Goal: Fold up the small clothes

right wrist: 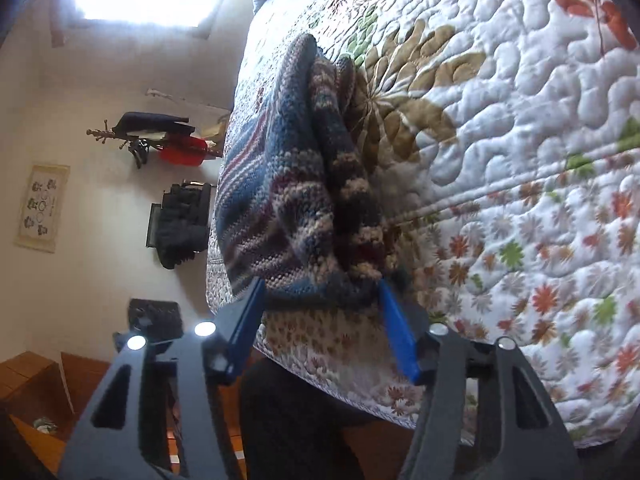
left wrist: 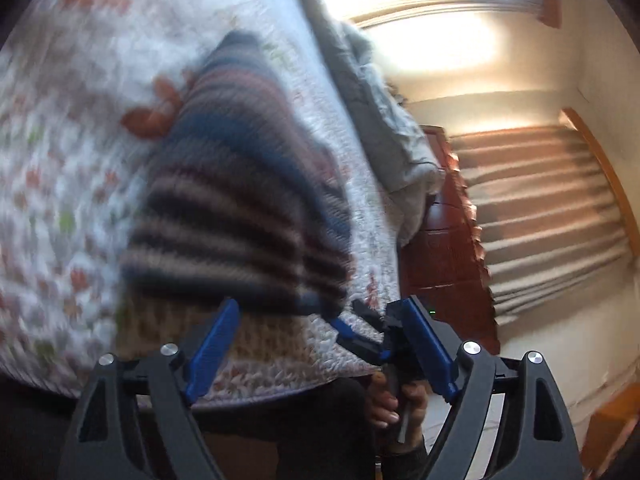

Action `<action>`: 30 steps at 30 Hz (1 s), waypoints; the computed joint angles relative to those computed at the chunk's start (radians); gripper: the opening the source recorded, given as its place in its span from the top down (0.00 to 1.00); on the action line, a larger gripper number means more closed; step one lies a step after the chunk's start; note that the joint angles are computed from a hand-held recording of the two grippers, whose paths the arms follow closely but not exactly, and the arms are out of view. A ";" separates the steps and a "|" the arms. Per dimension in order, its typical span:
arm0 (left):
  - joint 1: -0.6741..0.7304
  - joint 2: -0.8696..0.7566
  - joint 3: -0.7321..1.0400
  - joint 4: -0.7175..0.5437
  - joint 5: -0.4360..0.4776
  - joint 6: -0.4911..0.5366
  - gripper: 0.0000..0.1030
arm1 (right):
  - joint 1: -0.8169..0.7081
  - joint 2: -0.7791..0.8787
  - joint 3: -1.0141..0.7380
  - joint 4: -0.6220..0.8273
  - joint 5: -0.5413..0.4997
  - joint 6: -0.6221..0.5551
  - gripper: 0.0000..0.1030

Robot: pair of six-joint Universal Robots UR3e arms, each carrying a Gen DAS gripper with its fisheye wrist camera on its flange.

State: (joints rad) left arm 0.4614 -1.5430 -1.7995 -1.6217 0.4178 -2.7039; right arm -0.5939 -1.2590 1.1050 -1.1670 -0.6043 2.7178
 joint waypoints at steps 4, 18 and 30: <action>-0.005 0.016 -0.191 0.388 0.001 -0.302 0.19 | -0.042 -0.046 0.079 0.031 0.016 -0.052 0.58; -0.084 -0.068 -0.364 1.131 0.147 -0.889 0.86 | -0.113 -0.064 0.147 0.057 0.027 -0.101 0.83; 0.011 0.006 -0.464 1.034 0.118 -0.781 0.86 | -0.096 -0.080 0.167 0.065 -0.035 -0.195 0.62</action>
State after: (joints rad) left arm 0.4721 -1.5368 -2.2635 -0.5877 0.5359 -3.4845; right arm -0.6902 -1.3390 1.2718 -1.1023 -0.6398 2.5228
